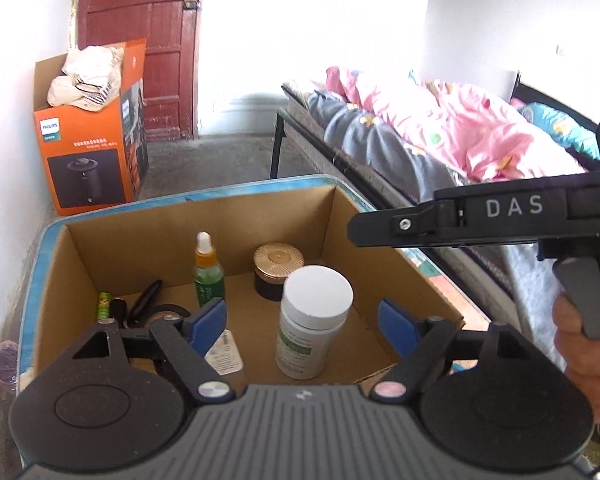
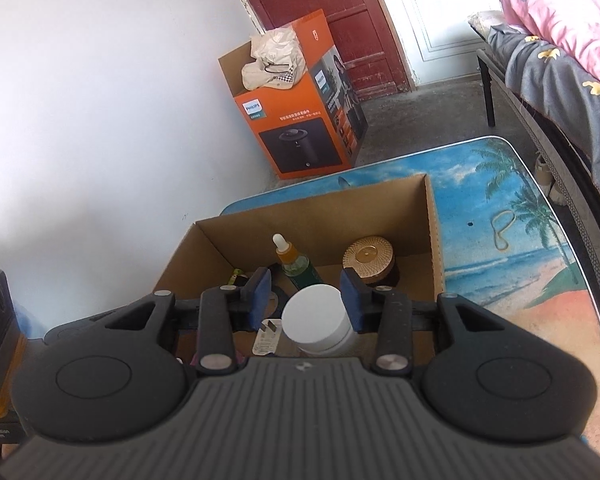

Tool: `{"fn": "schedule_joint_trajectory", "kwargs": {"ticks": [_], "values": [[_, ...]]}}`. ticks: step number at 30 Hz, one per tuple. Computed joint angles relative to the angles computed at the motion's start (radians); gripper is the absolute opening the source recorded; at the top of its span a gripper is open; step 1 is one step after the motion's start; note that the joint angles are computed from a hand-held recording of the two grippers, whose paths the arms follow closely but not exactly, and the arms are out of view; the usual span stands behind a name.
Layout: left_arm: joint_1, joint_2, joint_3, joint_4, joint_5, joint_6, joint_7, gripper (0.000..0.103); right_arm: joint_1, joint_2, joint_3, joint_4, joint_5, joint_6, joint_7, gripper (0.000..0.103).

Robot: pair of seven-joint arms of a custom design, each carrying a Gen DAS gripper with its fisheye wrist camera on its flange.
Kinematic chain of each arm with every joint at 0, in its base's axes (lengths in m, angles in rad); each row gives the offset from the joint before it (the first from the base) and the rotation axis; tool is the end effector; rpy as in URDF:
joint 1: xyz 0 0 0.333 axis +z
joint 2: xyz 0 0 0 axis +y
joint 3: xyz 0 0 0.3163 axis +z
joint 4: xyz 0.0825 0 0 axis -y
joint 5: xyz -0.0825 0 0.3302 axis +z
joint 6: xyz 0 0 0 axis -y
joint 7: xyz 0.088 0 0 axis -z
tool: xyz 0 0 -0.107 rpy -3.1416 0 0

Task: Organize rigid objects

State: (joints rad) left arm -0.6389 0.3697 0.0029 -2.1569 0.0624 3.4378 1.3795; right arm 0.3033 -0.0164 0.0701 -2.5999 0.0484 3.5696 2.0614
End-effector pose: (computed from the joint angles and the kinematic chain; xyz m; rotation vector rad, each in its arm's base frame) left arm 0.4682 -0.3548 0.3799 -1.2902 2.2101 -1.1620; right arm 0.4303 0.1622 0.4284 -1.4064 1.6707 -0.4035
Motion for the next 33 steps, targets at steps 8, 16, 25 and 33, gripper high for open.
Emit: {"fn": "schedule_joint_trajectory", "kwargs": {"ticks": [8,16,25,33], "values": [[-0.211,-0.097,0.213,-0.123,-0.353,0.092,0.22,0.084,-0.347,-0.006,0.337,0.115,-0.218,-0.111,0.1,0.039],[-0.191,-0.121,0.229,-0.138,-0.582,0.133,0.331,0.084,-0.803,0.269,0.84,0.464,-0.754,-0.491,0.382,0.039],[0.026,-0.142,0.077,-0.188,-0.524,0.19,0.272,0.084,-0.473,0.629,0.714,0.94,-0.65,-1.005,0.109,0.036],[0.219,-0.146,-0.058,-0.224,-0.413,0.204,0.183,0.084,-0.17,0.959,0.546,1.526,-0.538,-1.429,-0.119,0.037]]}}
